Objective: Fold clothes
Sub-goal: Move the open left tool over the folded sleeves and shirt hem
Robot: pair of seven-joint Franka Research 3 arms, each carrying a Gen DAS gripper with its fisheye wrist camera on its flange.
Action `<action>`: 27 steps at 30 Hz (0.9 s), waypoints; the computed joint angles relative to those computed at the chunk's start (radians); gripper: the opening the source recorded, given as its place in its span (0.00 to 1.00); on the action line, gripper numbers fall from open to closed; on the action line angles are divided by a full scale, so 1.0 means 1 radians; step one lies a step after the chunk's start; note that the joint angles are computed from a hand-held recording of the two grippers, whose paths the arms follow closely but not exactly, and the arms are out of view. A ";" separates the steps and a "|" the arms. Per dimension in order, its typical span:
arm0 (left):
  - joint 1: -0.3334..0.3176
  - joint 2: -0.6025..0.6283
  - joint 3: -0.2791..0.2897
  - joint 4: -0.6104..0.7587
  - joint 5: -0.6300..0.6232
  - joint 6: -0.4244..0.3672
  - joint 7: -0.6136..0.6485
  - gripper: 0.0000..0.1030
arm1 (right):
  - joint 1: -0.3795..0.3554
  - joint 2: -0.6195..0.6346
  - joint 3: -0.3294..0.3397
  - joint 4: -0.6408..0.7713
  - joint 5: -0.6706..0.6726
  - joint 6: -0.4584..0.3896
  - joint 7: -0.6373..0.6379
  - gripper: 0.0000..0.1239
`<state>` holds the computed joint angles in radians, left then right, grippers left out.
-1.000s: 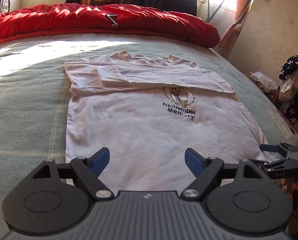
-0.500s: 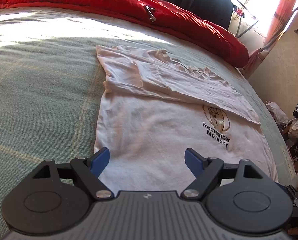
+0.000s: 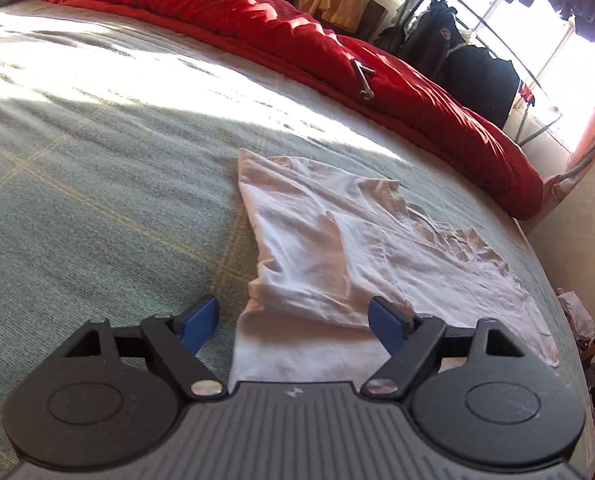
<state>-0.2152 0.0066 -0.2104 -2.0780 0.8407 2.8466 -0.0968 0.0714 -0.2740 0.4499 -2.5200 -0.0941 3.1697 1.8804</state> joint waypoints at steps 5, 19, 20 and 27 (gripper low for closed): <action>0.010 -0.065 -0.012 -0.037 0.041 0.023 -0.017 0.79 | -0.012 0.003 0.011 0.001 -0.004 0.006 0.004 0.83; -0.077 -0.035 -0.039 -0.002 -0.195 -0.146 0.387 0.81 | 0.053 -0.013 -0.053 0.004 -0.022 -0.046 0.007 0.83; -0.078 -0.057 -0.044 -0.017 -0.217 -0.162 0.407 0.82 | 0.078 -0.014 -0.078 0.003 -0.011 -0.050 -0.010 0.83; -0.102 -0.176 -0.086 -0.097 -0.292 -0.163 0.494 0.82 | 0.090 -0.030 -0.085 0.002 0.003 -0.083 -0.022 0.83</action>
